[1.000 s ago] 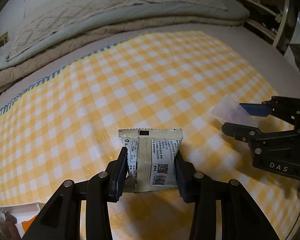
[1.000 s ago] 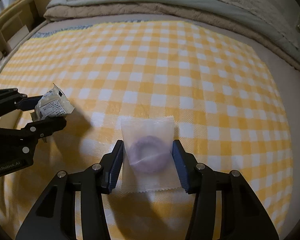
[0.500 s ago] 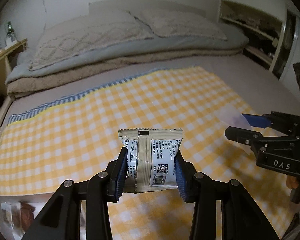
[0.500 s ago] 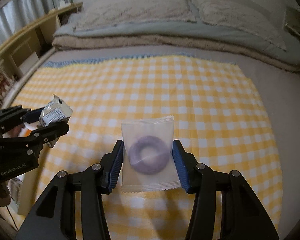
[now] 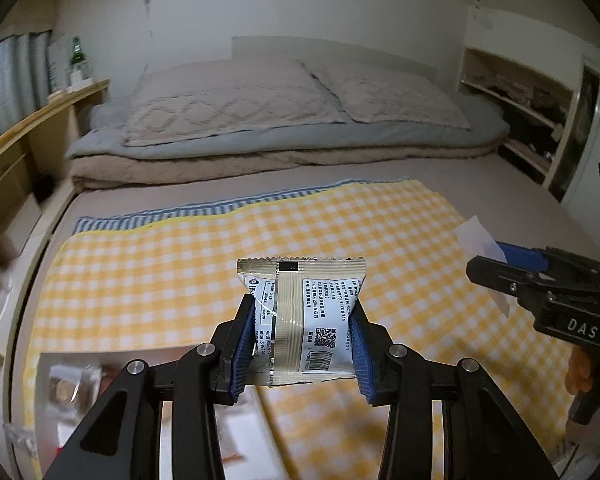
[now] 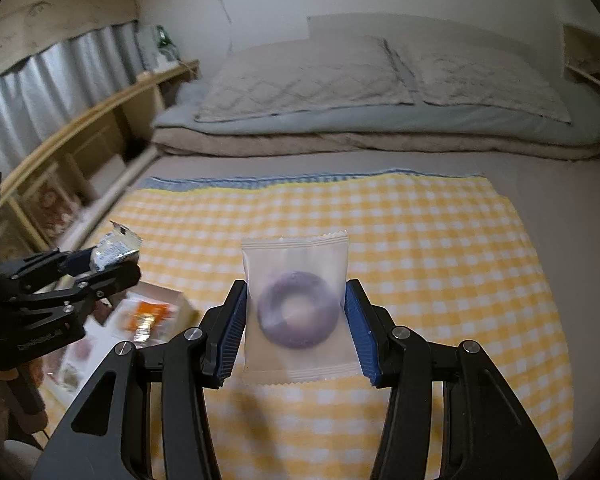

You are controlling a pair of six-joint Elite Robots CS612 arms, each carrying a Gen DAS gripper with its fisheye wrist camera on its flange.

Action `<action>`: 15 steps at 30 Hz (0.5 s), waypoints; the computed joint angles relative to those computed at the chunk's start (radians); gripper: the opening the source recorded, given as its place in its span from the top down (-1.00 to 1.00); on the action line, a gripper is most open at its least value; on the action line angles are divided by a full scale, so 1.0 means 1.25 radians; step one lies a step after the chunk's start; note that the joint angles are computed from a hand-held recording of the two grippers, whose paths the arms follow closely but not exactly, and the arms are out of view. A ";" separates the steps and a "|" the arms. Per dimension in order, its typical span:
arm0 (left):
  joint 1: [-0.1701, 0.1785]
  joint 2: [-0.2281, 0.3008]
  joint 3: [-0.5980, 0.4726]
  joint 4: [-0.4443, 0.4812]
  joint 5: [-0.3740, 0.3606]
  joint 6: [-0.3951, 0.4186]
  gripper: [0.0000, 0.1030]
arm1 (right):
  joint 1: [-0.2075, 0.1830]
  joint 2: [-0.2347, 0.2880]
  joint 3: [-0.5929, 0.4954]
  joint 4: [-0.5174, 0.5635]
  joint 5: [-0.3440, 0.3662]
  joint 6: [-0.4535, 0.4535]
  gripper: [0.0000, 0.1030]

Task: Organize snacks
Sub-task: 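Carry both held snacks into the white box and open both grippers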

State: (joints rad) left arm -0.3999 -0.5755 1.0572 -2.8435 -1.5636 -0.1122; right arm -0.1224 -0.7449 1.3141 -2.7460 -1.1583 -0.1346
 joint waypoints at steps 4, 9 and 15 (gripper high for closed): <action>0.011 -0.067 0.110 -0.052 0.007 -0.016 0.18 | 0.014 -0.018 0.023 -0.009 0.036 0.001 0.03; 0.030 -0.145 0.227 -0.083 0.012 -0.038 0.17 | 0.036 -0.029 0.033 0.007 0.078 -0.005 0.03; 0.053 -0.202 0.302 -0.064 0.020 -0.067 0.17 | 0.066 -0.026 0.024 0.063 0.113 -0.015 0.03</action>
State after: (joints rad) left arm -0.3333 -0.8275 1.4342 -2.9235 -1.5391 -0.1965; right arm -0.0396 -0.7770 1.3443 -2.6669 -1.0169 -0.1530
